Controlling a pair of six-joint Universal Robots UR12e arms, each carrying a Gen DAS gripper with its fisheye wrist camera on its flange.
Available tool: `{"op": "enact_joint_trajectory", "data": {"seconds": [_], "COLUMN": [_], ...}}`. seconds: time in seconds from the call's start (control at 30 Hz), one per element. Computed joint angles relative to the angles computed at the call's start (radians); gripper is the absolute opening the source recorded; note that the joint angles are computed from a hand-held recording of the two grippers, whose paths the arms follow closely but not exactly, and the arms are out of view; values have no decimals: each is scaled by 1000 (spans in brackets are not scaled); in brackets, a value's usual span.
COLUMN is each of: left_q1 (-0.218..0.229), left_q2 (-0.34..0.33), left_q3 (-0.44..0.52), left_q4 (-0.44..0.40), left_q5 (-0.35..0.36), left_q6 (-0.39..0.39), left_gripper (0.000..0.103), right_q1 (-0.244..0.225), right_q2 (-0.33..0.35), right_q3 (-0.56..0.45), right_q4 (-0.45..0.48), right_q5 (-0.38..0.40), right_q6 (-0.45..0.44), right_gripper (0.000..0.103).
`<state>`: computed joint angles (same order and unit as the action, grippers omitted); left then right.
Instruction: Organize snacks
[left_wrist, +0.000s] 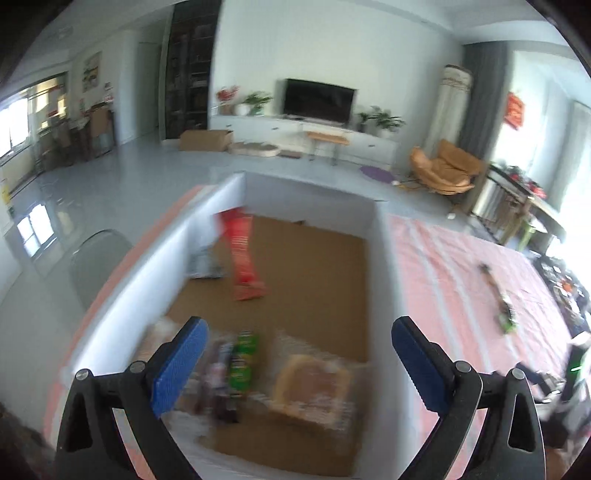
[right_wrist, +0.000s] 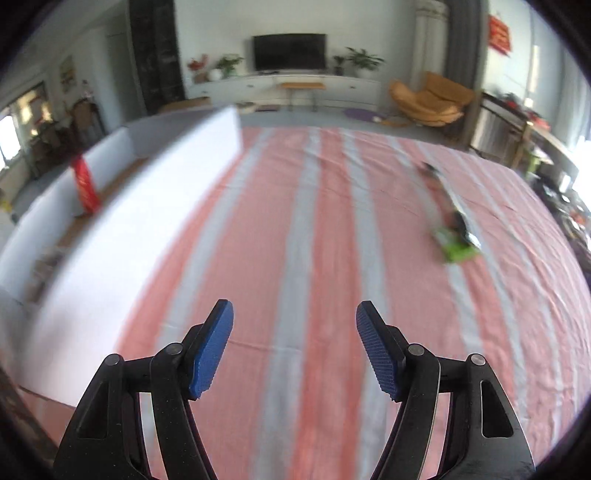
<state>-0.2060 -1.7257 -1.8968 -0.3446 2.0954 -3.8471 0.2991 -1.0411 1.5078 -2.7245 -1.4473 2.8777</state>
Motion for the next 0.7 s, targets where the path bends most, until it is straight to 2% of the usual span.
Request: {"op": "enact_joint_trajectory", "data": {"seconds": [0.07,0.13,0.27,0.33,0.43,0.47,0.53,0.7], "left_q1": [-21,-42,-77,-90,-105,-113,-121,-125], "left_q2": [-36,-79,-180,-241,-331,-360,-403,-462], "left_q3": [42,95,210,265,353,386,426,476], "left_q4": [47,66,22,0,-68,-99,-148,-212], "left_q5": [-58,-130,-262,-301,-298,-272,-221,-203], "left_q6": [67,135,225,248,263,269,279,290], "left_gripper": [99,101,101,101,101,101,101,101], "right_q1": [-24,-46,-67,-74,-76,-76,-75,-88], "right_q2": [-1,-6,-10,-14,3,18,25,28], "right_q3": [27,50,82,90,65,47,34,28], "right_q4": [-39,-81,-165,-157,-153,-146,-122,-66], "right_q5": [-93,-152,-248,-270,-260,-271,-274,-240], "right_q6": [49,100,163,224,276,278,282,301], "right_gripper": [72,72,72,73,74,77,78,78]}}
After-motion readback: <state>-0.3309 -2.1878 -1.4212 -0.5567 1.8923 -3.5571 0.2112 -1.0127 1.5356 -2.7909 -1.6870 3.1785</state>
